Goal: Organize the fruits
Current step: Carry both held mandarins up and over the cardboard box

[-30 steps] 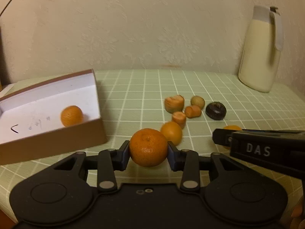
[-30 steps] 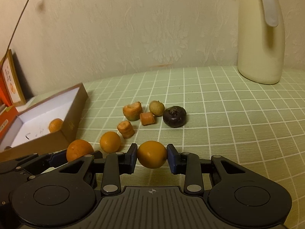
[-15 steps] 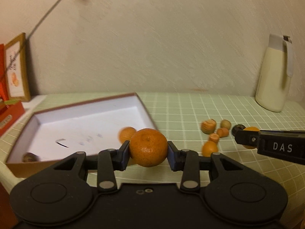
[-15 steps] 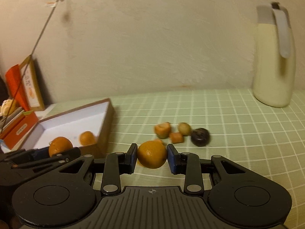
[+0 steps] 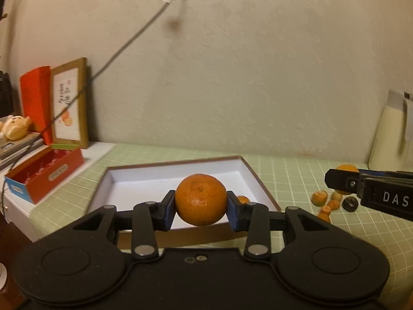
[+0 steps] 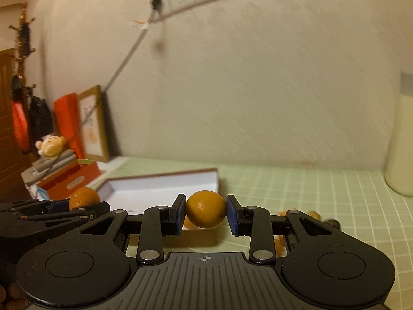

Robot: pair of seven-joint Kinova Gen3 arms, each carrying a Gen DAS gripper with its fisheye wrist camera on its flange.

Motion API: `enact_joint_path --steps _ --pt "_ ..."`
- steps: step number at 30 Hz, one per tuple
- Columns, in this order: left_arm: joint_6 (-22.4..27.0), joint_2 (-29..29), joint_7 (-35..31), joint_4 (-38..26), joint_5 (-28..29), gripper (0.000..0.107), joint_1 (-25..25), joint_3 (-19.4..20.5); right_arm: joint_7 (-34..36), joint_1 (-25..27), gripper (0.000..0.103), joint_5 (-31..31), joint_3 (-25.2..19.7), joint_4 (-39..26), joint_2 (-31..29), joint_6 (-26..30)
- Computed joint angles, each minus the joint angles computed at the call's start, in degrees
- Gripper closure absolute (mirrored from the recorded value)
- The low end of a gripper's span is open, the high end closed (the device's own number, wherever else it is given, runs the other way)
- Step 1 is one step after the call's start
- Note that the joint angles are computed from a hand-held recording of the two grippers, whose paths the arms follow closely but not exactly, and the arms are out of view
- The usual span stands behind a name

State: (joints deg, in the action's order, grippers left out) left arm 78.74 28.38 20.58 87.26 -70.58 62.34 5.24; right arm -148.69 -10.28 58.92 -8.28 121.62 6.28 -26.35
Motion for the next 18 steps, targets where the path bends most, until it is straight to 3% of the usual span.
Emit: enact_joint_path --steps 6,18 --pt "3.7 -2.1 2.4 2.9 -0.4 0.077 0.7 0.5 7.9 -2.3 0.069 -6.3 -0.6 1.9 -1.0 -2.4" --pt "7.3 -5.4 6.0 8.1 0.9 0.077 -2.9 3.0 6.2 -4.1 0.069 -5.5 -2.7 -1.9 2.1 -1.2"
